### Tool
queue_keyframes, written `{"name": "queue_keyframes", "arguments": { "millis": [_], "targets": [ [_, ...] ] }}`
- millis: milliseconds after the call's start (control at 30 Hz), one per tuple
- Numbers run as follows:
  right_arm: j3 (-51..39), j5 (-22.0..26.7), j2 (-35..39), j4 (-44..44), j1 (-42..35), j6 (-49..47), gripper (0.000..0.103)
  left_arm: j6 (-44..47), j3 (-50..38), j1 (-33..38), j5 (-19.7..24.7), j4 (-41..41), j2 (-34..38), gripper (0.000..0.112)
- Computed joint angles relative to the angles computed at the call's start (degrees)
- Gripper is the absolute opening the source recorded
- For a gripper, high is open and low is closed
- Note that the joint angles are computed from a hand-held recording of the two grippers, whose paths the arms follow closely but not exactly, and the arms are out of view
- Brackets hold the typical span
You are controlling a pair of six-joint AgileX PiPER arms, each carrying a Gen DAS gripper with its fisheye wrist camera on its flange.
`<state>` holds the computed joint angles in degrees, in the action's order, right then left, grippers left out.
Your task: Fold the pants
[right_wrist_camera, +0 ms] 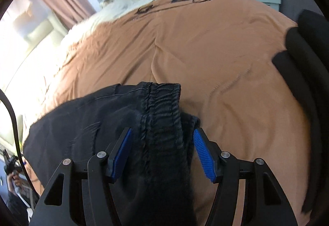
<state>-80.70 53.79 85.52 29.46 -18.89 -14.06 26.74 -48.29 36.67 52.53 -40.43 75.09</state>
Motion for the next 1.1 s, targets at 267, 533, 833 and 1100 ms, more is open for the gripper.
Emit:
{"name": "queue_keyframes", "arguments": {
  "millis": [267, 533, 833, 1100],
  "targets": [
    [-11.6, 4.4, 11.4, -1.3, 4.3, -2.0, 0.060, -2.3, 0.9, -1.4, -1.2, 0.1, -1.7, 0.074],
    [-17.2, 4.3, 18.3, -5.1, 8.2, 2.6, 0.063, -2.1, 2.9, -1.1, -1.3, -1.0, -3.3, 0.074],
    [-16.7, 0.4, 14.6, -18.4, 14.5, 11.5, 0.024, -1.9, 3.5, -1.3, -1.8, -0.7, -3.0, 0.074],
    [-15.0, 3.3, 9.3, -29.0, 19.5, 24.1, 0.015, -0.1, 2.2, -0.9, -2.6, -1.7, -0.2, 0.074]
  ]
}}
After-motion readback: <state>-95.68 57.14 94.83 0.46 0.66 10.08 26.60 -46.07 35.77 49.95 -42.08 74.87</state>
